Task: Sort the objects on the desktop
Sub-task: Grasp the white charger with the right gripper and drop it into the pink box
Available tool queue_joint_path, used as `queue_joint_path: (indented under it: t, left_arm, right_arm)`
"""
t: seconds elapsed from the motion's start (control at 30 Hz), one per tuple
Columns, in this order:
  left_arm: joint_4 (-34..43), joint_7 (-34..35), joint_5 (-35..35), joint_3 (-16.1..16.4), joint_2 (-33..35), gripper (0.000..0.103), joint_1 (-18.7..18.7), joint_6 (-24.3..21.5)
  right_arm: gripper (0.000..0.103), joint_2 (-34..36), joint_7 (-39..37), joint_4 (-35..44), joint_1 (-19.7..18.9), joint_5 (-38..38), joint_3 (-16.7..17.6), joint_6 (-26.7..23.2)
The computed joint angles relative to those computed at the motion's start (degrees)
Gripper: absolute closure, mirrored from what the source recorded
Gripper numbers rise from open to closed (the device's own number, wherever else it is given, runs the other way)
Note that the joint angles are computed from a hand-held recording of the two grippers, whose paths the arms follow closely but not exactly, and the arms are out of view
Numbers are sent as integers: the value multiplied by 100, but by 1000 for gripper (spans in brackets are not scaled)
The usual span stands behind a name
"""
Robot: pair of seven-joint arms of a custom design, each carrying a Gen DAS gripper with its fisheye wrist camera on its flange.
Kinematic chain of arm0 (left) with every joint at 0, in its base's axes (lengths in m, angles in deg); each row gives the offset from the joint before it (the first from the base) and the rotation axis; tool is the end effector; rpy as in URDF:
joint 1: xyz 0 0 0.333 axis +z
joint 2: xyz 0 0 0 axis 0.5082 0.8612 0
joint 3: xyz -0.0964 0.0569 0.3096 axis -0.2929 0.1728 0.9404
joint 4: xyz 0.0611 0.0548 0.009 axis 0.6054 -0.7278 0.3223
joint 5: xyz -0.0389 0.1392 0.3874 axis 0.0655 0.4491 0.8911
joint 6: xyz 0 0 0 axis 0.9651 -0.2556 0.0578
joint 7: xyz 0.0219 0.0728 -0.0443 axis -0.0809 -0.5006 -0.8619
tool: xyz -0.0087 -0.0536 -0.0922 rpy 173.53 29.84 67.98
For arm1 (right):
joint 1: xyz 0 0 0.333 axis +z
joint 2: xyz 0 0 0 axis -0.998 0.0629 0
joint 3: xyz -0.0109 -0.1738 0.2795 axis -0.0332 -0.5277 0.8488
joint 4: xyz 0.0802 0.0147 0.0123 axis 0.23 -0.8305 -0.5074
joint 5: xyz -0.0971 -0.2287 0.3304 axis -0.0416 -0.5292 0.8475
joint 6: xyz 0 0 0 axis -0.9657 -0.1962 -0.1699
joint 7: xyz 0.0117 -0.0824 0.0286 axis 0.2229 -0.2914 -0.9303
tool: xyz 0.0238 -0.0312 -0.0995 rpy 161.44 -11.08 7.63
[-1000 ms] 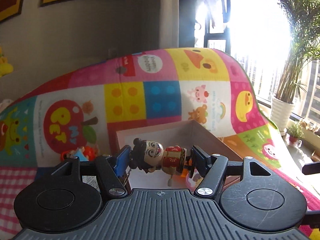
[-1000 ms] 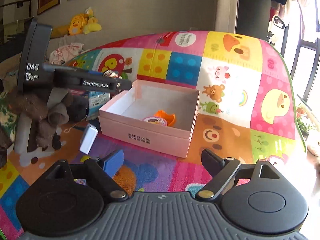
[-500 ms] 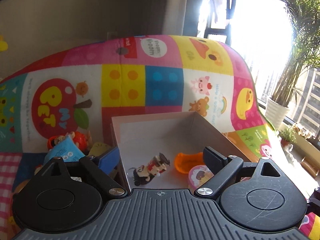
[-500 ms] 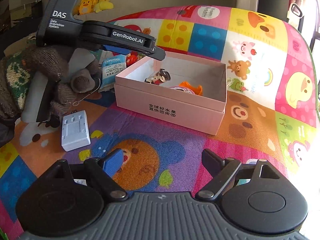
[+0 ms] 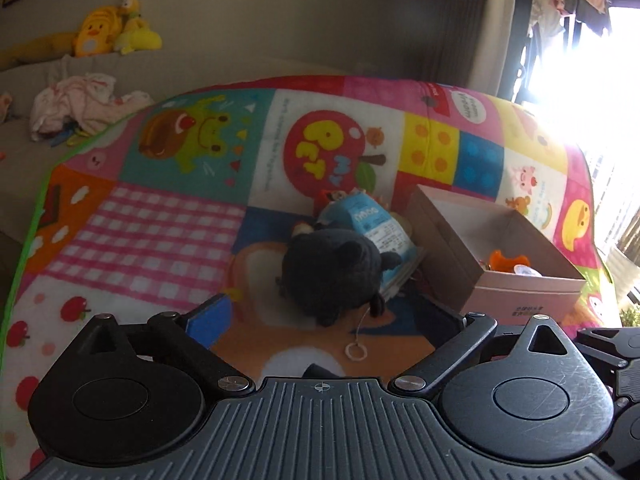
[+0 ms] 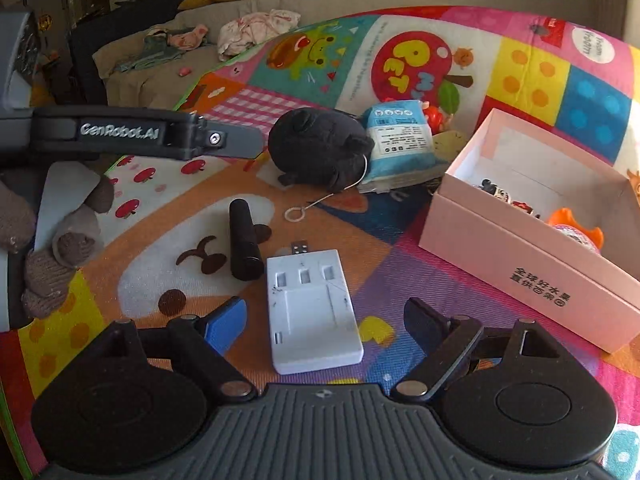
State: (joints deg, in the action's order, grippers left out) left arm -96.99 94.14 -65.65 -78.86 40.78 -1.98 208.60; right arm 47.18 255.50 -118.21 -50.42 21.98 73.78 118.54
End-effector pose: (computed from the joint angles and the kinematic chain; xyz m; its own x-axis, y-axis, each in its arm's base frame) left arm 0.5182 -0.3509 0.3463 -0.3518 -0.9165 0.1903 -0.5534 0.0396 -0.8320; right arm 0.4706 0.4171 0.3488 0.3277 -0.9444 -0.0264 -0.6924 -0.2211 -0.6868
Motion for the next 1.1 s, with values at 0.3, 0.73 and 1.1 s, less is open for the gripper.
queue_joint_path:
  t: [0.3, 0.73, 1.1]
  left_arm:
    - [-782, -1583, 2119, -1008, -224, 2, 1282, -89]
    - [-159, -1436, 3013, -718, 365, 1, 251, 400]
    - [-263, -974, 2088, -732, 415, 1, 390, 701]
  right_arm:
    - [55, -497, -896, -497, -34, 899, 186, -567]
    - [55, -2710, -457, -1883, -1173, 1094, 1103, -1781]
    - [56, 216, -1473, 1237, -1880, 2812, 520, -1708]
